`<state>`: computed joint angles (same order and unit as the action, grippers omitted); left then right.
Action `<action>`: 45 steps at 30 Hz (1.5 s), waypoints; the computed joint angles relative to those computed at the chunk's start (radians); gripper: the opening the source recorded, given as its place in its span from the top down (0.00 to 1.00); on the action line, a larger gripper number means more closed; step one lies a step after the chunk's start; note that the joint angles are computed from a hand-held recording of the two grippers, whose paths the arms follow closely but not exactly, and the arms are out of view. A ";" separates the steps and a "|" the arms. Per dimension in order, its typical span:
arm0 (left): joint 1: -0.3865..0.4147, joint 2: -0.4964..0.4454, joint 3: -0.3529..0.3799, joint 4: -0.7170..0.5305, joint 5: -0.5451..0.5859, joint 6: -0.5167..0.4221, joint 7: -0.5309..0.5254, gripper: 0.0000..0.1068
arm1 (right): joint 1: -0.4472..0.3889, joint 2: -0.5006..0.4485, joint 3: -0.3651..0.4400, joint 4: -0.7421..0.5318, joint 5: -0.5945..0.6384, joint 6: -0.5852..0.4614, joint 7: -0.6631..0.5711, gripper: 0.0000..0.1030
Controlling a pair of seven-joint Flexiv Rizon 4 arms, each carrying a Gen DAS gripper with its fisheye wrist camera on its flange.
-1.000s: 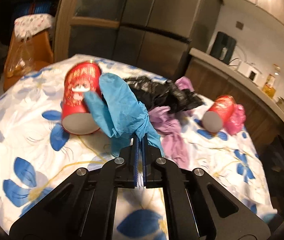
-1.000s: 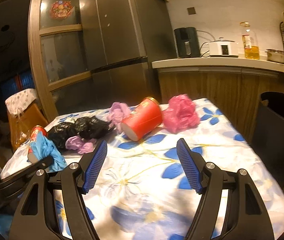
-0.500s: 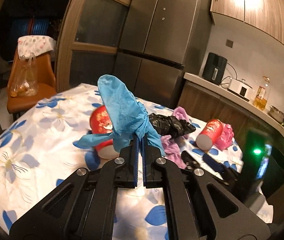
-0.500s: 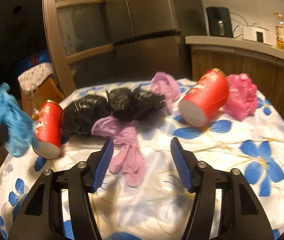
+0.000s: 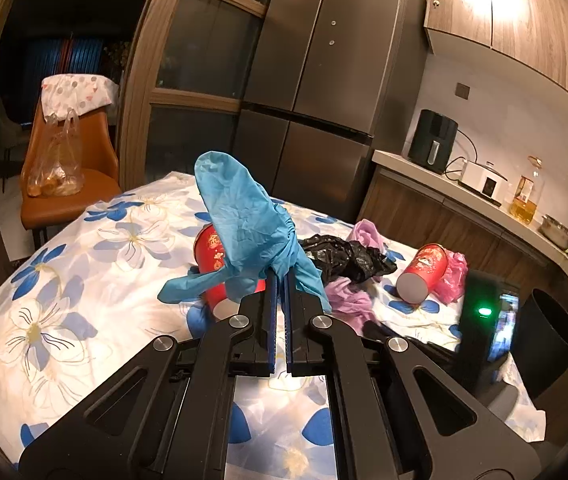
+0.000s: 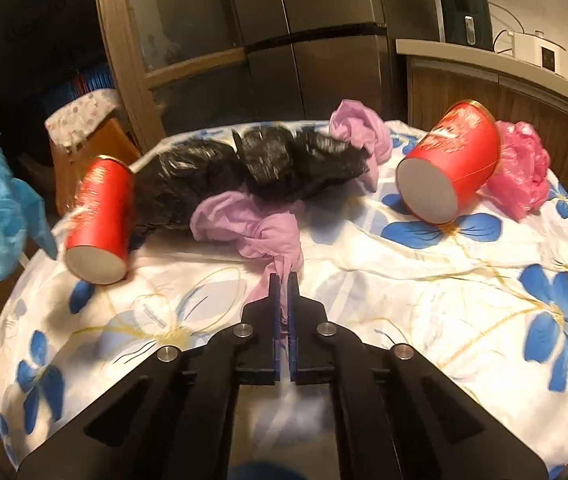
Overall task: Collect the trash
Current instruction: 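Grasp the blue glove with left tool while right tool grasps purple glove, then carry both held gloves over the black trash bin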
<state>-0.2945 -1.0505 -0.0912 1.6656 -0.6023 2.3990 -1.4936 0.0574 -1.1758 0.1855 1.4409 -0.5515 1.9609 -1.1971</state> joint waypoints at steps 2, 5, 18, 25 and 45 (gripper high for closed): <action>-0.004 0.002 0.000 0.002 -0.004 -0.001 0.002 0.98 | 0.013 0.031 -0.035 0.058 0.035 0.065 -0.017 0.98; -0.013 0.004 0.001 0.001 -0.008 -0.004 0.009 0.98 | 0.010 0.068 -0.059 0.133 0.063 0.143 -0.025 0.98; -0.075 0.001 -0.010 -0.019 0.006 -0.011 0.050 0.98 | 0.004 0.190 -0.141 0.362 0.176 0.396 -0.046 0.98; -0.109 -0.012 -0.017 -0.062 0.020 -0.032 0.084 0.98 | -0.026 0.222 -0.161 0.422 0.207 0.472 -0.044 0.98; -0.204 -0.109 -0.008 -0.332 0.034 -0.204 0.212 0.98 | -0.078 0.237 -0.209 0.437 0.294 0.538 -0.029 0.99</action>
<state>-0.4984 -1.1591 -0.0988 1.3337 -0.5683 2.1950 -1.2816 -0.0203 -0.9385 -0.0237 1.8776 -0.2575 2.4984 -1.2264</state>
